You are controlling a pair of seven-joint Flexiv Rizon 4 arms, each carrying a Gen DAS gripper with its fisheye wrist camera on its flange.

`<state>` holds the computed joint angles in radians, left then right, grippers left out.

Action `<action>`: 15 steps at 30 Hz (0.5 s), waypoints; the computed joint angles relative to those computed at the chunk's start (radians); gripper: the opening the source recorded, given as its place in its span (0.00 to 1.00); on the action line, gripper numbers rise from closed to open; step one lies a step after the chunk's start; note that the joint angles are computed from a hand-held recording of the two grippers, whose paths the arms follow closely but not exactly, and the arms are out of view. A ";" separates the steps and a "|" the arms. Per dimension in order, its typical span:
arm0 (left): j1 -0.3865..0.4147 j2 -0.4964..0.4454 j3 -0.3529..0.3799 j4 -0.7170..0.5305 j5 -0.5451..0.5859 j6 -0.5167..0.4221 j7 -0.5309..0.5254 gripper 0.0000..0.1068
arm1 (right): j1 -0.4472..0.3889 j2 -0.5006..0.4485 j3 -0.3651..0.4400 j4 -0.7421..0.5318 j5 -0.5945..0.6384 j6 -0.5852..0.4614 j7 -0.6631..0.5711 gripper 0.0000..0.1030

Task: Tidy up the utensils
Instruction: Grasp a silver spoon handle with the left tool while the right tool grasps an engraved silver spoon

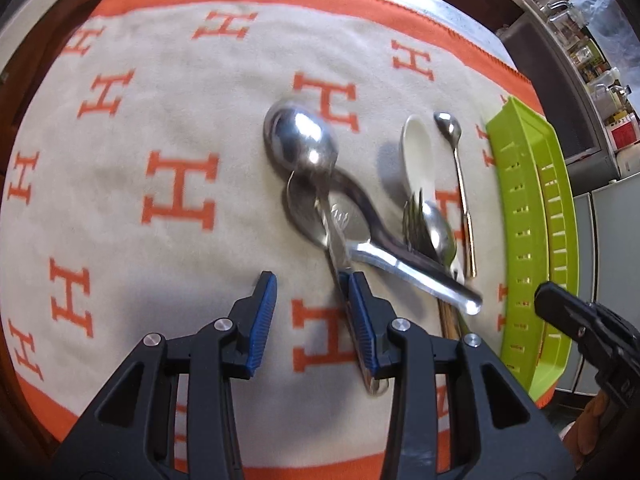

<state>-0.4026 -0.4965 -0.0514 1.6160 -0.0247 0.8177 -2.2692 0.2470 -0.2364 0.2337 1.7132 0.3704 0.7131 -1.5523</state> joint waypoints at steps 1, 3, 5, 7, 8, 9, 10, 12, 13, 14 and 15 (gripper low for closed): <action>0.000 -0.008 0.000 -0.013 0.005 -0.005 0.006 0.32 | 0.001 -0.003 0.000 -0.002 0.000 -0.001 0.001 0.07; -0.003 -0.021 0.003 -0.036 0.014 -0.018 0.012 0.32 | 0.001 -0.009 0.000 -0.006 0.001 -0.001 0.002 0.07; -0.015 -0.035 0.011 -0.070 0.044 -0.041 0.023 0.32 | 0.001 -0.014 -0.001 -0.008 -0.001 -0.002 0.003 0.07; -0.022 -0.050 0.014 -0.098 0.066 -0.053 0.042 0.32 | 0.000 -0.019 -0.001 -0.012 -0.001 -0.004 0.002 0.07; -0.023 -0.053 0.014 -0.103 0.071 -0.054 0.050 0.32 | -0.001 -0.022 -0.001 -0.013 -0.001 -0.004 0.003 0.07; -0.026 -0.056 0.017 -0.108 0.079 -0.051 0.056 0.32 | -0.002 -0.023 0.000 -0.014 0.000 -0.005 0.003 0.07; -0.027 -0.059 0.017 -0.112 0.080 -0.050 0.058 0.31 | -0.002 -0.026 0.000 -0.015 -0.001 -0.005 0.004 0.07; -0.021 -0.056 0.012 -0.102 0.070 -0.030 0.069 0.17 | -0.002 -0.030 0.000 -0.016 -0.003 -0.005 0.008 0.07; -0.010 -0.053 0.000 -0.084 0.047 -0.004 0.078 0.12 | -0.002 -0.032 0.001 -0.017 -0.003 -0.006 0.009 0.07; -0.009 -0.051 0.000 -0.074 0.037 0.009 0.073 0.11 | -0.002 -0.034 0.001 -0.018 -0.003 -0.006 0.009 0.07; -0.008 -0.047 0.001 -0.064 0.029 0.023 0.069 0.11 | -0.001 -0.036 0.002 -0.019 -0.005 -0.007 0.010 0.07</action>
